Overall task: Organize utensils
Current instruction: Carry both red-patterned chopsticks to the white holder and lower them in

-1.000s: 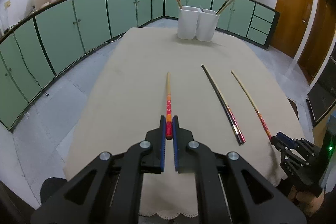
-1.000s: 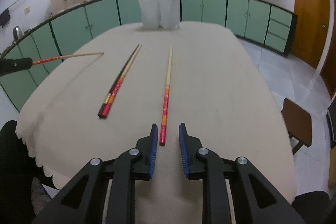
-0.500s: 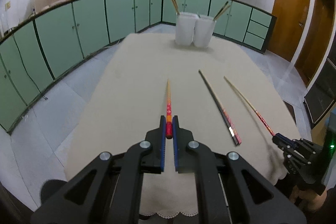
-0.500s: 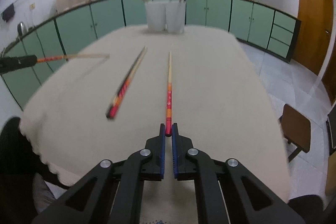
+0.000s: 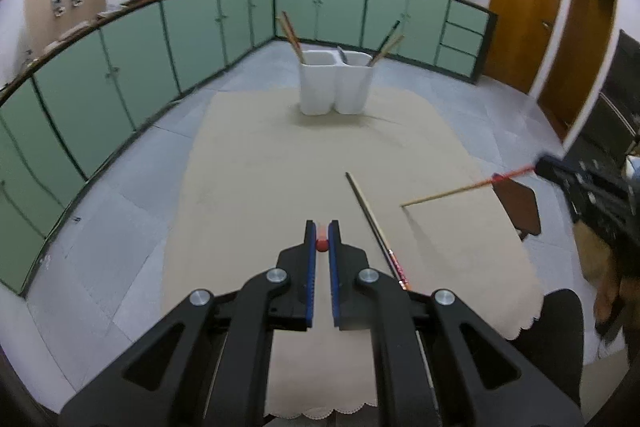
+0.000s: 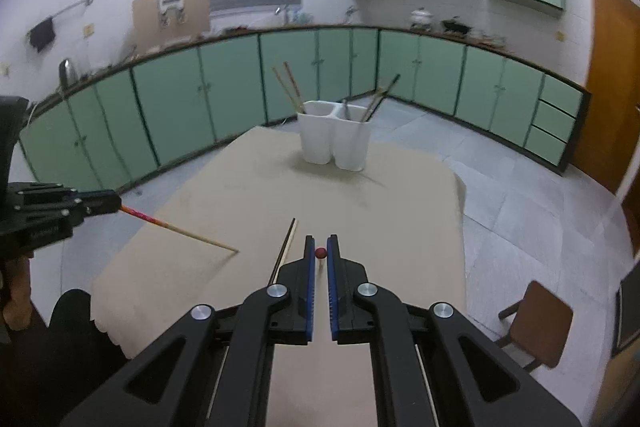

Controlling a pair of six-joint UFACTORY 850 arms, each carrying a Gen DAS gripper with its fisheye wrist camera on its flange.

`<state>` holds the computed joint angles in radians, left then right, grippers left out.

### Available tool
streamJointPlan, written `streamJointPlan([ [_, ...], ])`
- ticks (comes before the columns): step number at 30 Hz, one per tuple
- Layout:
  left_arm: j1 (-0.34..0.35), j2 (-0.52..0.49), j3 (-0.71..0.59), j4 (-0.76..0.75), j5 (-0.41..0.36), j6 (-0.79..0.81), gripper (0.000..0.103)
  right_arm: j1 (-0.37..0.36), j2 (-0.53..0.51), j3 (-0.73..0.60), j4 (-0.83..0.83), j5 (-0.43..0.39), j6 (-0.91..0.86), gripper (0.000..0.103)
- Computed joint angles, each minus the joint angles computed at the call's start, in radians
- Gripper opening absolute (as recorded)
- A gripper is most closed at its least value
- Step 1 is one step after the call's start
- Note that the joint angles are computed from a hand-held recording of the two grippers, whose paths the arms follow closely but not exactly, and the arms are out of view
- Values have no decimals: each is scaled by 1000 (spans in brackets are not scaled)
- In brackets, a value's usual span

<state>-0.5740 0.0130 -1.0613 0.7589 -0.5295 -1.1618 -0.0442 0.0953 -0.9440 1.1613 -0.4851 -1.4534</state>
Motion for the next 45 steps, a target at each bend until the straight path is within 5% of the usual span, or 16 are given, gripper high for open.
streamJointPlan([
  [16, 136, -148, -255, -406, -31, 510, 5, 96, -304, -463, -555, -146, 539, 6],
  [26, 155, -211, -387, -456, -76, 612, 5, 89, -373, -618, -629, -254, 647, 6],
  [33, 166, -300, -597, -448, -138, 671, 5, 85, -443, -820, -665, -332, 727, 6],
  [41, 187, -444, -891, -426, -208, 680, 5, 99, -579, -1133, -717, -419, 838, 6],
  [45, 199, -544, -1062, -417, -247, 677, 5, 114, -726, -1412, -748, -509, 930, 6],
])
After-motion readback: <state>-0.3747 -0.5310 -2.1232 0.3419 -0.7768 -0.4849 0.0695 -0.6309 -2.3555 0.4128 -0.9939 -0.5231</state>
